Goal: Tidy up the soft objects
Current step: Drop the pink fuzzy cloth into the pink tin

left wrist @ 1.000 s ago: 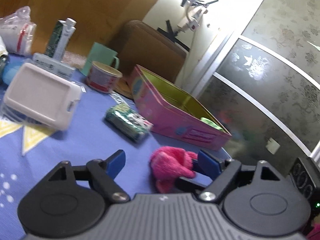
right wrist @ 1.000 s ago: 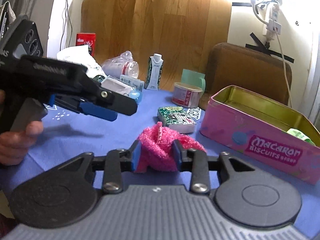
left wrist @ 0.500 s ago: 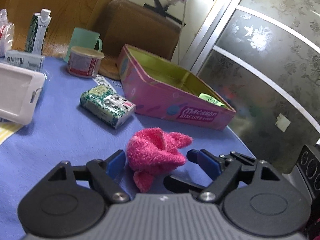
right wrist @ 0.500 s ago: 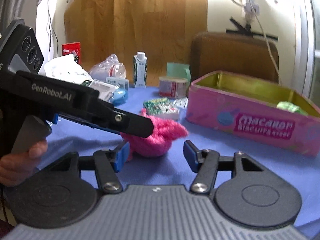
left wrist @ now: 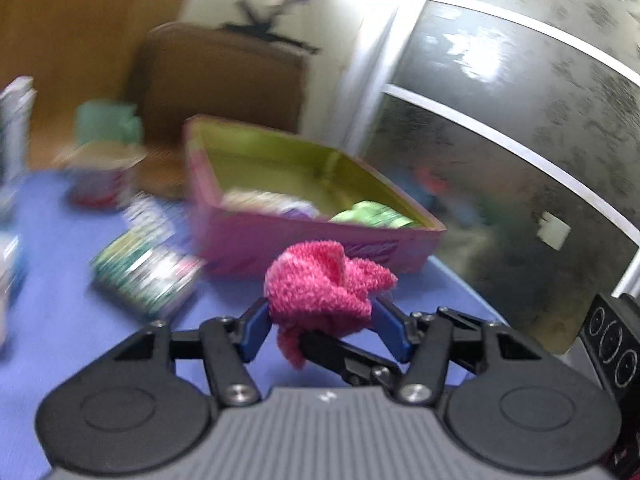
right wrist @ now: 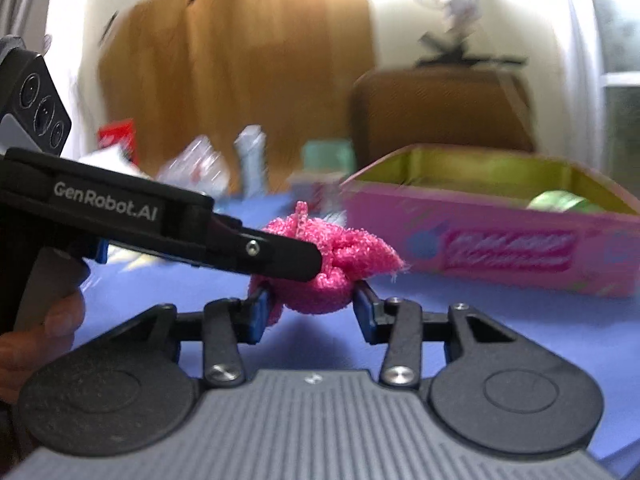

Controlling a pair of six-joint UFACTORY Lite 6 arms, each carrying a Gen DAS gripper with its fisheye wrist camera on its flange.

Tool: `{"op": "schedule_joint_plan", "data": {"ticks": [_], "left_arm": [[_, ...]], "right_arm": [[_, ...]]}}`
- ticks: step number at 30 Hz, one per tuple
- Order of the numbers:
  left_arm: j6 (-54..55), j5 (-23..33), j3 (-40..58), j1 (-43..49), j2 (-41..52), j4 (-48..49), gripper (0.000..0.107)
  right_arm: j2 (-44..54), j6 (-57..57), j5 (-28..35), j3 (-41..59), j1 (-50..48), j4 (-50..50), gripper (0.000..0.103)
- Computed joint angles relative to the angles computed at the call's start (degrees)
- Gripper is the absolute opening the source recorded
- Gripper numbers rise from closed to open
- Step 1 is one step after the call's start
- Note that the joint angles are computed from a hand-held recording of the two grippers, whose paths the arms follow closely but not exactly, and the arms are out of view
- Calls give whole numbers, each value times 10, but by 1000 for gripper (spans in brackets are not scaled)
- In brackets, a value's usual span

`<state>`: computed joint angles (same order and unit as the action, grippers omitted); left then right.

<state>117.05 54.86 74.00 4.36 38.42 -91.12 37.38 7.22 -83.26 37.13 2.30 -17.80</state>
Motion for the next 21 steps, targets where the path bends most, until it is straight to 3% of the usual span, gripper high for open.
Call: {"op": "schedule_joint_plan", "data": {"ticks": [3, 6, 9, 10, 14, 17, 21], "left_arm": [[10, -25, 44, -64, 4, -22, 55], [-44, -44, 165, -125, 64, -10, 55], [-133, -86, 322, -180, 151, 28, 59], [-160, -104, 366, -195, 178, 42, 66], [-243, -195, 486, -241, 257, 75, 73], [-254, -190, 476, -235, 256, 69, 76], [-100, -184, 336, -218, 177, -43, 80]], "right_arm": [[-10, -1, -51, -19, -31, 29, 47], [-14, 10, -51, 0, -83, 25, 47], [-6, 44, -17, 55, -138, 13, 47], [2, 56, 4, 82, -153, 9, 47], [63, 112, 107, 226, -186, 20, 50], [110, 79, 166, 303, -174, 74, 65], [115, 75, 110, 274, -169, 78, 69]]}}
